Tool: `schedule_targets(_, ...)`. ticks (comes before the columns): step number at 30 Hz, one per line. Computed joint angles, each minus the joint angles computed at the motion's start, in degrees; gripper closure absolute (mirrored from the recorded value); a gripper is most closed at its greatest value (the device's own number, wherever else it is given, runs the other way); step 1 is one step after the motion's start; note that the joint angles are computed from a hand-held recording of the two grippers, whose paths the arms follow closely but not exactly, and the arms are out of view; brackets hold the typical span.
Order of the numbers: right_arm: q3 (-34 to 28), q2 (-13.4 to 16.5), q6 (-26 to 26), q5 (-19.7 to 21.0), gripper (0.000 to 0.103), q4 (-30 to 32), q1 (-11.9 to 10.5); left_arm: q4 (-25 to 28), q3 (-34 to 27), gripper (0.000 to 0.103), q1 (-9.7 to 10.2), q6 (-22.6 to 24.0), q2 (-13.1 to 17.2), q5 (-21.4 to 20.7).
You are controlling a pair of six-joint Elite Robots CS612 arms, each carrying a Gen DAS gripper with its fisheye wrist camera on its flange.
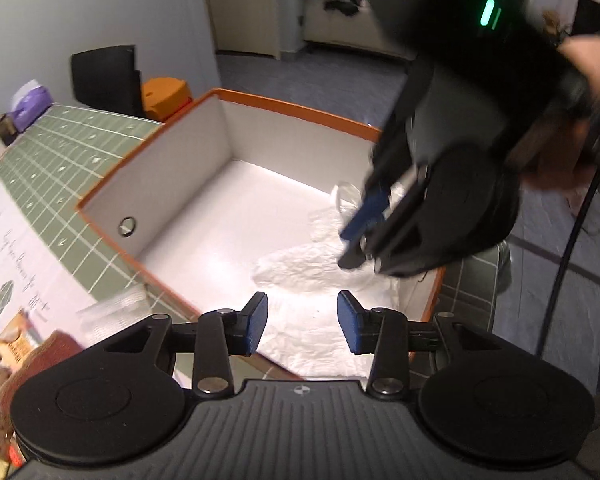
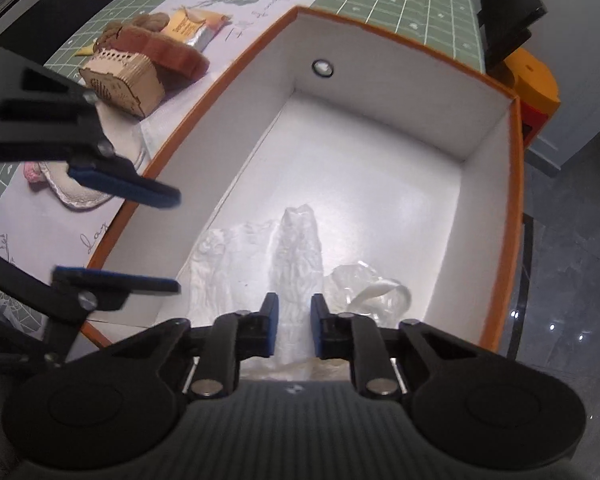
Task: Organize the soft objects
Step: 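Withdraw the right gripper from the box back toward the table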
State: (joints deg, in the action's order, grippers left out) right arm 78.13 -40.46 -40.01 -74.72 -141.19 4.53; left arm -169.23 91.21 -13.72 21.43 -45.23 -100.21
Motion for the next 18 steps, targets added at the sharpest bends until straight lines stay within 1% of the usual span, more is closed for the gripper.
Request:
schedule_targets(3, -1.5, 1.4, 0.7, -1.0, 0.096, 3.3, 0.5, -3.3, 1.9, 0.054, -0.15, -2.6, -0.8, 0.9)
schedule_targets(6, -2.5, 2.4, 1.7, -2.4, 0.096, 4.9, 0.9, -4.7, 3.1, 0.054, 0.05, -3.7, -1.5, 1.3)
schedule_targets(9, -2.2, 2.2, 2.1, -2.7, 0.096, 4.9, 1.1, -5.6, 3.9, 0.054, 0.25, -4.0, -1.9, 1.3)
schedule_targets(11, -1.1, 1.2, 1.9, -2.1, 0.095, 3.7, 1.1, -6.6, 4.6, 0.054, 0.32, -4.4, -2.1, 1.4)
schedule_targets(13, 0.9, -0.1, 1.9, -0.6, 0.095, 0.9, 0.9, -8.2, 5.5, 0.054, 0.52, -5.2, -2.4, 1.5)
schedule_targets(15, 3.3, -1.6, 2.2, 1.2, 0.094, -3.4, 0.6, -10.5, 6.6, 0.054, 0.88, -6.9, -2.6, 1.4)
schedule_targets(18, 7.4, -3.3, 3.4, 3.8, 0.092, -13.4, 0.5, -14.7, 8.6, 0.054, 1.44, -10.8, -3.1, 2.2)
